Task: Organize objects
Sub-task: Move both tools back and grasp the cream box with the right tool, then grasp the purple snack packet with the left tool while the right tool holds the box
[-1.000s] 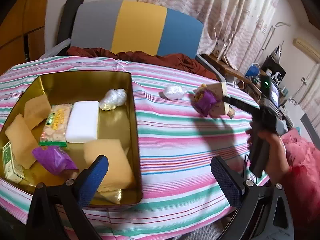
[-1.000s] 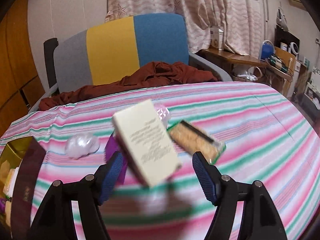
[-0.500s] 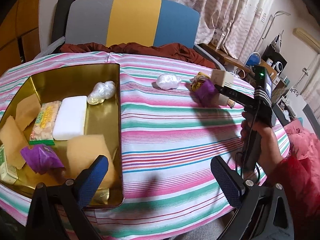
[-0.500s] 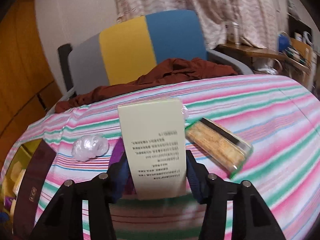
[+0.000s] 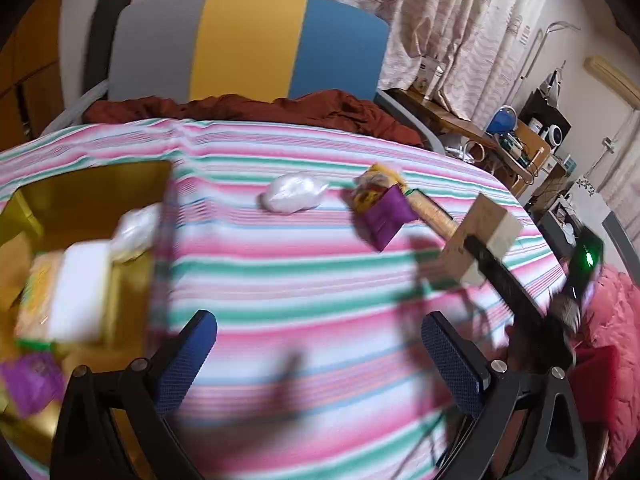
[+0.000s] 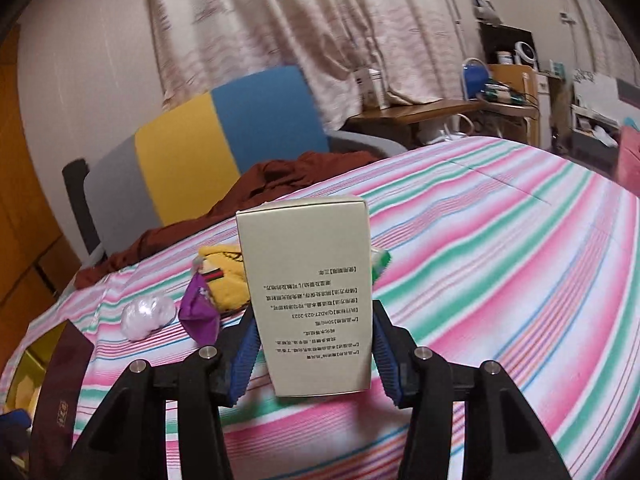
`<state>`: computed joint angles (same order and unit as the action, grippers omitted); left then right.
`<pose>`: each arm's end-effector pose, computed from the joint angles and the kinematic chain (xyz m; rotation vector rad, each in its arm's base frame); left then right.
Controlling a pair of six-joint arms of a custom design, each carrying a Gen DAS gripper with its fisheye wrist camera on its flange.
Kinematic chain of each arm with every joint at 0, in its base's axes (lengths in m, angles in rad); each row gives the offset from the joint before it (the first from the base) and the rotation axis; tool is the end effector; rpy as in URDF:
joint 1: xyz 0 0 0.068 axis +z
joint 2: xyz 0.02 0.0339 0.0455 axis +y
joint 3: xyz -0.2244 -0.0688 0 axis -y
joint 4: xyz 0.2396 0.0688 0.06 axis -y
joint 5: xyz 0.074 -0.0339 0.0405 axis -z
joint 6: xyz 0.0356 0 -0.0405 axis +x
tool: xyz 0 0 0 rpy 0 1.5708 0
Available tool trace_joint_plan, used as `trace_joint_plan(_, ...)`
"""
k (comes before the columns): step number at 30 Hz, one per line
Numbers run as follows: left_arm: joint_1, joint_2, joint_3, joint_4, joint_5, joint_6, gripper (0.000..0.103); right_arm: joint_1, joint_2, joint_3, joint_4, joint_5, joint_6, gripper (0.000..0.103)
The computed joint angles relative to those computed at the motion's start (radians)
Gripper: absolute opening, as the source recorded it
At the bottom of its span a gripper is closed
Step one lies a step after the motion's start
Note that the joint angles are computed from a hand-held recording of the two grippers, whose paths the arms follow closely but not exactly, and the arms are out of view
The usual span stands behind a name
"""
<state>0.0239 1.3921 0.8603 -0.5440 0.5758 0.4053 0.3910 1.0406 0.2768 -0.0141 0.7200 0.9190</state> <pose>0.2668 -0.0130 0.1731 0.6529 2.4022 -0.5847 0.1872 0.0518 0.1140 0.8682 1.9428 -0.0914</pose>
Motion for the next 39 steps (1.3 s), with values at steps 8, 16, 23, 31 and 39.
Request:
trace_joint_plan(8, -0.272, 0.180, 0.086, 0.202, -0.164, -0.281, 0.103, 0.060, -0.014, -0.038, -0.003, 0.071, 0.062, 0.052)
trace_joint_plan(16, -0.451, 0.438, 0.286, 0.304, -0.311, -0.346, 0.096, 0.037, -0.060, -0.094, 0.029, 0.062, 0.093, 0.052)
trace_joint_plan(23, -0.458, 0.565, 0.359, 0.359, -0.330, -0.343, 0.071, 0.038, -0.062, -0.104, 0.047, 0.063, 0.093, 0.052)
trace_joint_plan(31, -0.406, 0.547, 0.271, 0.419, -0.263, -0.276, 0.040, 0.028, -0.065, -0.116, 0.057, 0.051, 0.107, 0.051)
trace_joint_plan(39, -0.328, 0.455, 0.138, 0.456, -0.174, -0.237, 0.038, 0.045, -0.036, -0.097, 0.040, 0.071, 0.118, 0.051)
